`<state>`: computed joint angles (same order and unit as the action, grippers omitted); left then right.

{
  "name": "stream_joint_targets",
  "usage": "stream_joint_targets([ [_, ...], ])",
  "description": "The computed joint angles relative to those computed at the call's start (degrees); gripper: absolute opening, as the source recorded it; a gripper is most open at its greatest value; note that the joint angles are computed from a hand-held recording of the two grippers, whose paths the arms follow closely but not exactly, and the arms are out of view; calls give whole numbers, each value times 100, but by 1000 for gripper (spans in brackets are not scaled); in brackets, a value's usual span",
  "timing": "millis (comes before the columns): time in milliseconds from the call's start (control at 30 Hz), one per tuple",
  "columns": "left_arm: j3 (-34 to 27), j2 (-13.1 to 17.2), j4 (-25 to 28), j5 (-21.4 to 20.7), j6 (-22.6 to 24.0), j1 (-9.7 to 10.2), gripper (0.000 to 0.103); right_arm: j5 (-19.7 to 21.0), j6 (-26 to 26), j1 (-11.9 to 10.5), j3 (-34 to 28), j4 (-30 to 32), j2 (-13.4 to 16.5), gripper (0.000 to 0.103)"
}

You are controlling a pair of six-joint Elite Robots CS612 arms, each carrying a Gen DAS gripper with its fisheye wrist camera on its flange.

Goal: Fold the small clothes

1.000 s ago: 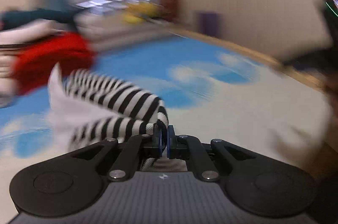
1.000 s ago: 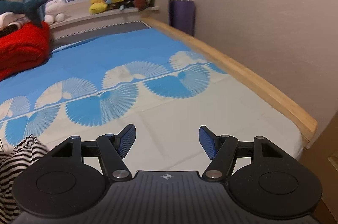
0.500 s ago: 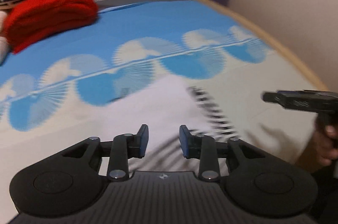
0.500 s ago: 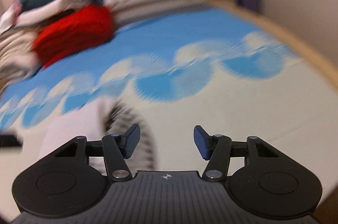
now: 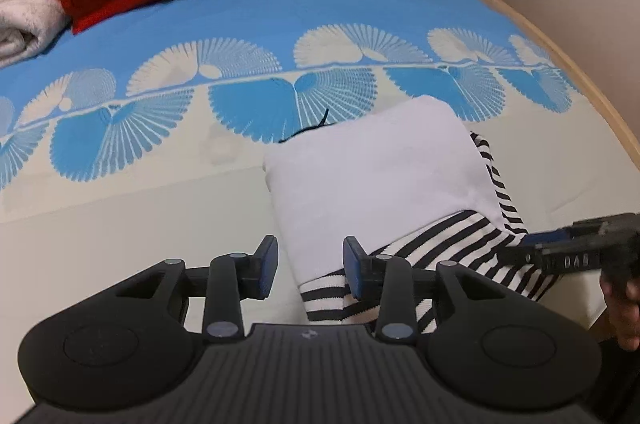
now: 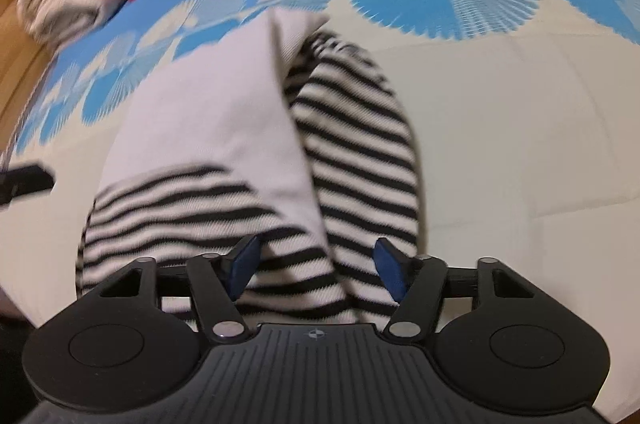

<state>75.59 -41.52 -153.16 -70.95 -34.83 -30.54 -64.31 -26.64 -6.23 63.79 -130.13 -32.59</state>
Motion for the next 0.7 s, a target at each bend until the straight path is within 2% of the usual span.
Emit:
stream_joint_targets([
  [33,-82,58,15,-53,-3,14,40,32,-150,-4,49,11,-30,36],
  [67,-124,80,1,-126,-3,27,40,96,-286,-15,92,19,-61,10],
  [100,-92,56,-32,-168,-33,-1,40,177,-422,-33,148,-19,-100,2],
  [167,-117,73,-119,-369,-35,1,42,553,-485,-139,349,-281,-220,2],
  [233,-131,97,-269,-692,86,14,45,1126,43,-325,483,-685,-296,2],
  [300,-167,128,-328,-989,331,12,45,1595,452,-503,547,-755,-344,1],
  [333,-198,150,-323,-1154,469,11,45,1632,475,-568,615,-849,-386,1],
  [433,-351,253,-76,-1752,837,32,45,1452,185,-657,673,-593,-471,1],
  [500,-510,355,341,-1847,1070,14,45,1249,-178,-663,580,-84,-462,1],
  [567,-683,469,831,-1686,1286,-27,44,615,-516,-560,473,274,-416,1],
  [633,-795,570,1093,-1584,1316,-43,45,-124,-690,-407,325,593,-311,0],
  [700,-851,614,1206,-1477,1305,-56,45,-712,-807,-253,251,659,-239,0],
])
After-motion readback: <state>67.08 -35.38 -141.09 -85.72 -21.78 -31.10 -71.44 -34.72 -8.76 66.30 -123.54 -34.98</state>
